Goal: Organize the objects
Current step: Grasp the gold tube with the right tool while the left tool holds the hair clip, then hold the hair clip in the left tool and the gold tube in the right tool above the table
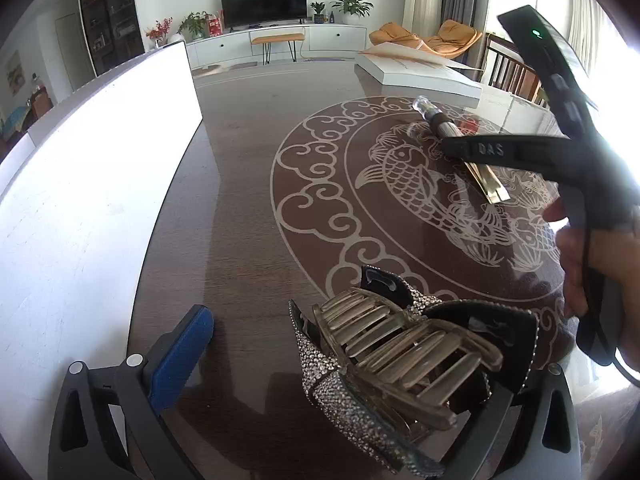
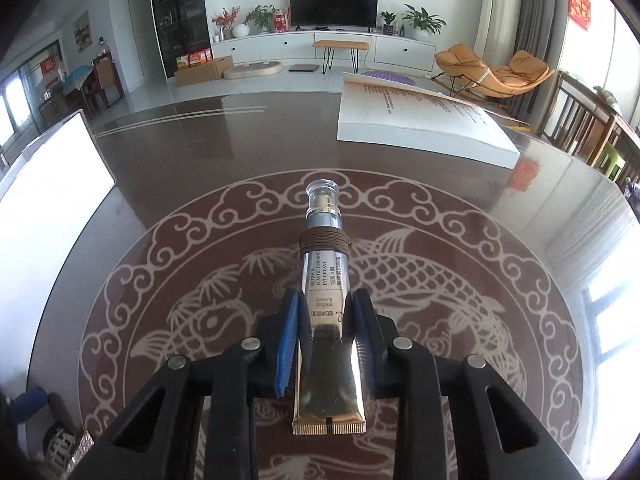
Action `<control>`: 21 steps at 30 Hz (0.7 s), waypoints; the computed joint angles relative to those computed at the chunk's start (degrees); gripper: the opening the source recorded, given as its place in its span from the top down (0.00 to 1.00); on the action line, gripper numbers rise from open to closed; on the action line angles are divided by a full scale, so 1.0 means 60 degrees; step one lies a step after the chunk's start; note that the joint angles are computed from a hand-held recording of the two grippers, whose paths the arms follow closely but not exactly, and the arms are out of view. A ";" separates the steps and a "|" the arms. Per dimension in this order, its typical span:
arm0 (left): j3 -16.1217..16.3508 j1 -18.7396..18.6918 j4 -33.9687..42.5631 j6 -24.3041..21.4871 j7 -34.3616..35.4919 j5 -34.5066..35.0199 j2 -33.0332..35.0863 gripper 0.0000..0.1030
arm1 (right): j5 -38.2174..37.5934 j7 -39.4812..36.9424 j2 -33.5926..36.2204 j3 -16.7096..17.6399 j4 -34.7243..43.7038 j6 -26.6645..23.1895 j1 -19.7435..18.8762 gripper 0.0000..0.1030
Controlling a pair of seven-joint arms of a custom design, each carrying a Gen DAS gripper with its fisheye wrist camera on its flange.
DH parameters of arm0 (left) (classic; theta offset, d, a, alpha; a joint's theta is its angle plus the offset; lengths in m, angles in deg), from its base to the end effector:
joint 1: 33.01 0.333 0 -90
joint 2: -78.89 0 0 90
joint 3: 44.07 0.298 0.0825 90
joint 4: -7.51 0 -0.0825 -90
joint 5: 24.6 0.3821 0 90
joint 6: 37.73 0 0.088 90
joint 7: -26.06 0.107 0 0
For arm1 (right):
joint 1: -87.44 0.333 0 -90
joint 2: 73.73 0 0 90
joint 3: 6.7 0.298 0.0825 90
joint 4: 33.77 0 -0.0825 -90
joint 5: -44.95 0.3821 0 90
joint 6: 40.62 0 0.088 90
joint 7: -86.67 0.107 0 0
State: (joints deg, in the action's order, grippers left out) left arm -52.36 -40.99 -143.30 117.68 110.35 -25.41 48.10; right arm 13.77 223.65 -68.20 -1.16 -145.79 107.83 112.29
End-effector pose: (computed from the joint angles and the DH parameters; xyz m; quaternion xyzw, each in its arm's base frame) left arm 0.4075 -0.1203 0.4729 -0.6118 0.7306 -0.2311 0.1964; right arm 0.5279 0.3192 0.4694 -0.7012 0.6363 -0.2195 0.2349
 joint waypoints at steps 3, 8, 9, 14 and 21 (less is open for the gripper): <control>0.0005 -0.0004 0.0001 -0.0002 0.0000 0.0002 -0.0001 0.00 | -0.0535 0.0413 -0.1037 0.0114 -0.1322 0.0324 0.0012 0.73; 0.0002 -0.0003 -0.0003 0.0000 -0.0006 0.0007 -0.0001 0.00 | -0.0472 0.0829 -0.3065 0.0720 -0.3502 0.0369 -0.0312 0.73; 0.0007 -0.0005 -0.0007 -0.0002 0.0001 0.0009 -0.0007 0.00 | -0.0408 0.0981 -0.3501 0.0886 -0.3915 0.0302 -0.0372 0.73; 0.0009 -0.0010 -0.0006 -0.0004 -0.0002 0.0007 -0.0008 0.00 | 0.0323 0.1480 -0.5514 0.1643 -0.5629 -0.0088 -0.0457 0.73; 0.0032 -0.0031 -0.0013 0.0036 0.0026 -0.0031 0.0025 0.00 | 0.0681 0.1818 -0.6163 0.2282 -0.5957 -0.0643 -0.0660 0.63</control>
